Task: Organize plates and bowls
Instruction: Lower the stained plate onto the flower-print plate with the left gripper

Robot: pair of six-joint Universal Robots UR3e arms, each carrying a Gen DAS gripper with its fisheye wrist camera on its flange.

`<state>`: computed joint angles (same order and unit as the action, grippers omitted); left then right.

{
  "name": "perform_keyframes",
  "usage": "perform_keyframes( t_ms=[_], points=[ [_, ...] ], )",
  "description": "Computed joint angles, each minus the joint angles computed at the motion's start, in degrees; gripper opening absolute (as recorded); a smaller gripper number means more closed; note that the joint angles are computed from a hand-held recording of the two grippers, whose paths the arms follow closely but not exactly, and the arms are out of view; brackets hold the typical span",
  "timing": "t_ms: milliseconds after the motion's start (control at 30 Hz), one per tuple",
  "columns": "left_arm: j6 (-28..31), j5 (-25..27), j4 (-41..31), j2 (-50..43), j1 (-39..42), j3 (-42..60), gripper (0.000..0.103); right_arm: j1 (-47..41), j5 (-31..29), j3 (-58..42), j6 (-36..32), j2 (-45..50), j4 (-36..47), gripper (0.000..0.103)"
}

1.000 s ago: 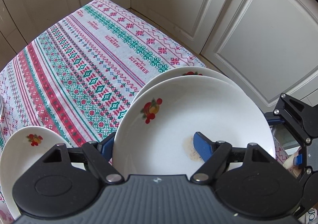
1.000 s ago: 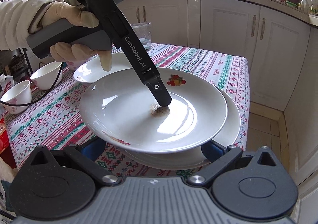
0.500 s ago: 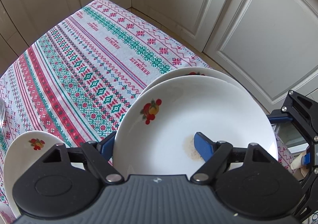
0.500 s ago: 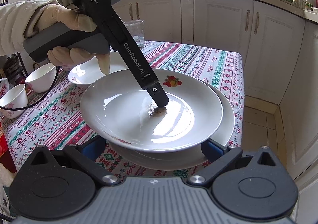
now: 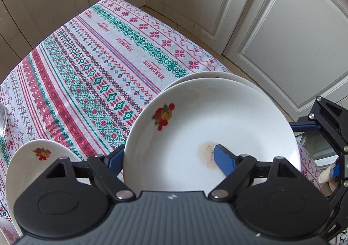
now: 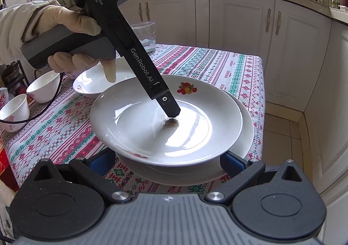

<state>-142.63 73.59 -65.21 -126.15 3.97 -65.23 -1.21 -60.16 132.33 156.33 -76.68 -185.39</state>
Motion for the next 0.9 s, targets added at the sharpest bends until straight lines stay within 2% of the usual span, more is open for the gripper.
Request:
perform_keyframes(
  t_ms=[900],
  points=[
    [0.10,-1.95,-1.40,-1.03,1.56,1.20,0.084,1.04,-1.89,-0.10,0.18,-1.34,1.26,0.103]
  ],
)
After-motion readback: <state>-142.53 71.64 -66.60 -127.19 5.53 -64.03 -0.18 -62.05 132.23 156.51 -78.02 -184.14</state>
